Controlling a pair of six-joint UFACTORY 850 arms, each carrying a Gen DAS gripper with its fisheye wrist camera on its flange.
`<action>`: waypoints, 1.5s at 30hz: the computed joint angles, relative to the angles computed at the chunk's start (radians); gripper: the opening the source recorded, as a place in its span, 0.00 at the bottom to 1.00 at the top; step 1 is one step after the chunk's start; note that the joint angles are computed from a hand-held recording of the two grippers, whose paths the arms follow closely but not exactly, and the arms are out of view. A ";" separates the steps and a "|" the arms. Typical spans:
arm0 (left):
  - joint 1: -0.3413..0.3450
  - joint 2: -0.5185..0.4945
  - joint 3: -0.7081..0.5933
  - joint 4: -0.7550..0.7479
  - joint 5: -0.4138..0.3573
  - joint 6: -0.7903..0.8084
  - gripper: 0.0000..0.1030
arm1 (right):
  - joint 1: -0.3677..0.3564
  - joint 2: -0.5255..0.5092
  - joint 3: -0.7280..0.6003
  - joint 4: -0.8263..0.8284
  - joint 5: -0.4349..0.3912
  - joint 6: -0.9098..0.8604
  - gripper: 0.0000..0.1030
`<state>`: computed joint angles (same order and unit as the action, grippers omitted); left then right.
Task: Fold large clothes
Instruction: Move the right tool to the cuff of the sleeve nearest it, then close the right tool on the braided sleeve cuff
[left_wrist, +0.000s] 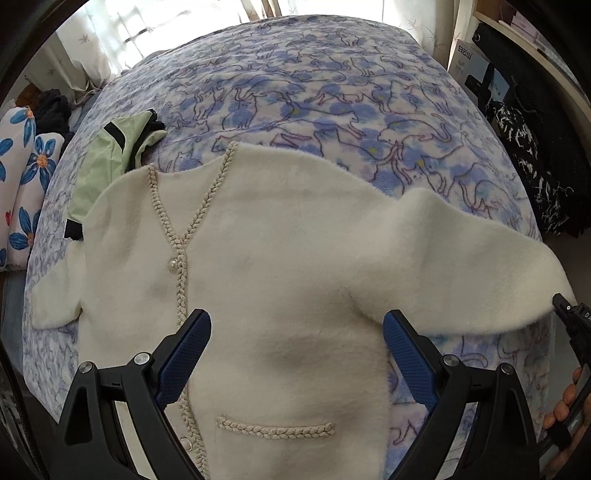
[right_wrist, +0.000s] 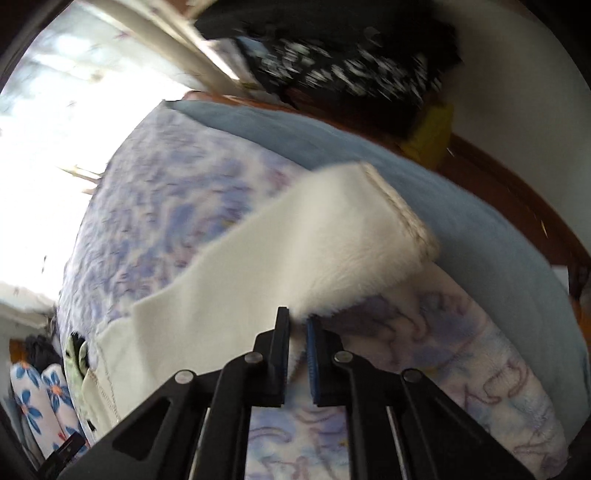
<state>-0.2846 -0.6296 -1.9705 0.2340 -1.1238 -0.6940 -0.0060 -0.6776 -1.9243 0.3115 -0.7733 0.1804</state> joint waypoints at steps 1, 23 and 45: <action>0.010 0.019 0.025 -0.010 0.013 -0.002 0.91 | 0.010 0.006 -0.012 0.007 0.005 -0.028 0.08; 0.453 0.394 0.591 -0.187 0.232 0.360 0.91 | 0.470 0.022 -0.027 -0.151 -0.038 0.046 0.01; 0.332 0.305 0.682 -0.302 0.320 0.325 0.91 | 0.345 -0.289 -0.317 -0.677 -0.146 0.081 0.34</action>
<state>0.0472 -0.3243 -1.2886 -0.0682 -0.8041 -0.3693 0.3386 -0.9665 -2.2413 -0.3653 -0.9189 0.2619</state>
